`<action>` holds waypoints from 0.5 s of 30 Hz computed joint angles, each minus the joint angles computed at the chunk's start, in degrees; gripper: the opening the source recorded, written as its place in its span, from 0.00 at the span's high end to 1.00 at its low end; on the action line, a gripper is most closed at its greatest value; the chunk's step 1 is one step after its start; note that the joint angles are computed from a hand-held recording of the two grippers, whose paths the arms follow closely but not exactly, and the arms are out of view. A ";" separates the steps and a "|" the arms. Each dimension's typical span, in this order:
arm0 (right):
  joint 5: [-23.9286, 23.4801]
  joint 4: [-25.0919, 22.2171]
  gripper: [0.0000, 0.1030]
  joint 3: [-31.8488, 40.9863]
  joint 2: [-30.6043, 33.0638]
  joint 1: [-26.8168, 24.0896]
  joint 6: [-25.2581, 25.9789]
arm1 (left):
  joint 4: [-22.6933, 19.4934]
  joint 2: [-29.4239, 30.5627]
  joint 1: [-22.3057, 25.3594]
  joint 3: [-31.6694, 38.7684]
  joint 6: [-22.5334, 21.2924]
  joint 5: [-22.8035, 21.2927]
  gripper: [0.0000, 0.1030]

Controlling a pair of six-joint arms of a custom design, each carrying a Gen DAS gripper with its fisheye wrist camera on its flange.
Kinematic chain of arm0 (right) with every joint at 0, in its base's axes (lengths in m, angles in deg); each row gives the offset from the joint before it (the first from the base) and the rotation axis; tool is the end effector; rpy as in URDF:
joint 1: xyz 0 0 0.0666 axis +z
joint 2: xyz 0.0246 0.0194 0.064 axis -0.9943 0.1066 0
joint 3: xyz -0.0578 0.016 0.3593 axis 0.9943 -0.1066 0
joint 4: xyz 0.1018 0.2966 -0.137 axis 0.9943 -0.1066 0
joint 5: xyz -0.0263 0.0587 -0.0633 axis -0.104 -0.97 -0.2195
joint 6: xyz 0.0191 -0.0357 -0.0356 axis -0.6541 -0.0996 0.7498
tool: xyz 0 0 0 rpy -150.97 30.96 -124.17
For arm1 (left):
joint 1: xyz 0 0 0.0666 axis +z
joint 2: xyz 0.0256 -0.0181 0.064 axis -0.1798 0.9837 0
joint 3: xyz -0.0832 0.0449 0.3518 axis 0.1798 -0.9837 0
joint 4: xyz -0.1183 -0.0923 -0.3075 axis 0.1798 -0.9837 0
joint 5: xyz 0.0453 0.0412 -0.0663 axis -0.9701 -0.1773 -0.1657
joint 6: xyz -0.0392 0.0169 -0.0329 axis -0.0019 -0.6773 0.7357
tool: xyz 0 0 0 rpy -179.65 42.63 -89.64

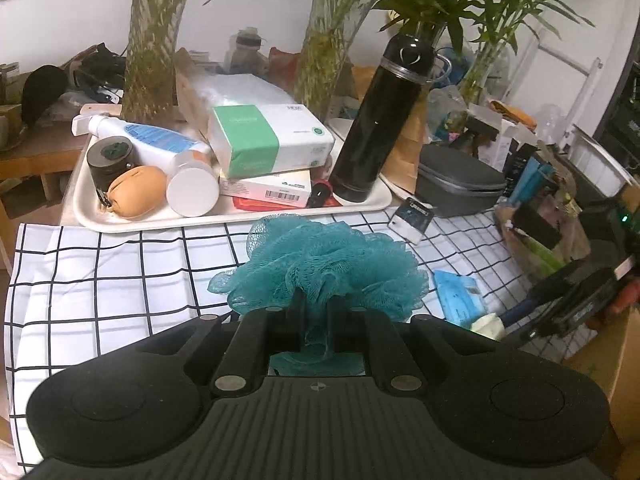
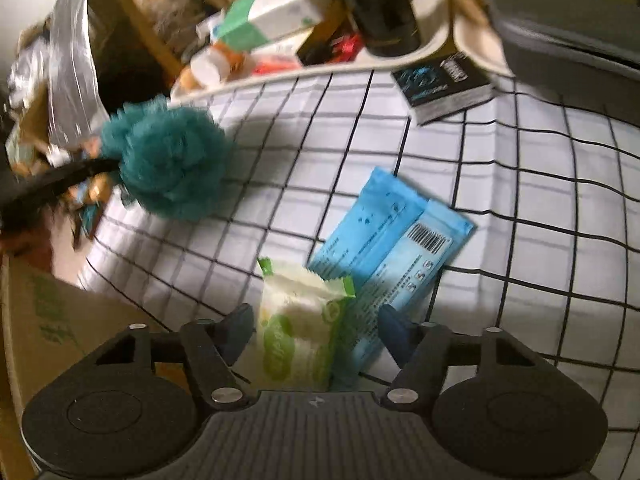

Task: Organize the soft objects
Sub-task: 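Lift the teal loofah with the left gripper while the right gripper lowers onto the wet-wipes pack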

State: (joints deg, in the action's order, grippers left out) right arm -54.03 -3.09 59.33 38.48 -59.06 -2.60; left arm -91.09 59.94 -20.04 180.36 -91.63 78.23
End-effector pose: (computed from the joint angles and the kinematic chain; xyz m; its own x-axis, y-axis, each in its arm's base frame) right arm 0.5796 0.2773 0.2930 -0.9395 0.1665 -0.2994 0.0105 0.8875 0.4606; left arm 0.6728 -0.1367 0.3317 -0.6063 0.3202 -0.7279 0.6888 0.6689 -0.2795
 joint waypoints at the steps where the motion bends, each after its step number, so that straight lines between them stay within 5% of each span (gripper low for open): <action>1: 0.24 -1.51 0.39 1.33 0.93 0.18 0.87 | 0.04 0.04 0.02 0.02 0.02 0.07 0.91; 3: 2.21 -2.96 0.51 2.81 1.69 0.74 3.05 | 0.04 0.01 -0.01 -0.07 -0.05 -0.05 0.91; 4: 2.20 -2.70 0.70 2.53 1.48 0.66 3.79 | 0.10 -0.05 -0.03 -0.17 -0.07 -0.11 0.91; 8: 1.26 -0.57 0.81 1.22 0.53 0.69 4.63 | 0.23 -0.16 -0.08 -0.31 -0.12 -0.10 0.91; 10: 3.27 -0.02 0.95 0.80 -0.12 0.77 4.65 | 0.28 -0.23 -0.11 -0.44 -0.17 -0.22 0.91; 15: 12.93 -2.30 0.98 1.42 -0.84 0.89 3.89 | 0.01 -0.02 -0.12 -0.05 -0.08 -0.27 0.91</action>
State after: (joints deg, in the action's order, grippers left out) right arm -41.10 -5.39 60.74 37.65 -58.17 1.29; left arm -91.08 59.92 -20.16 180.31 -91.71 77.97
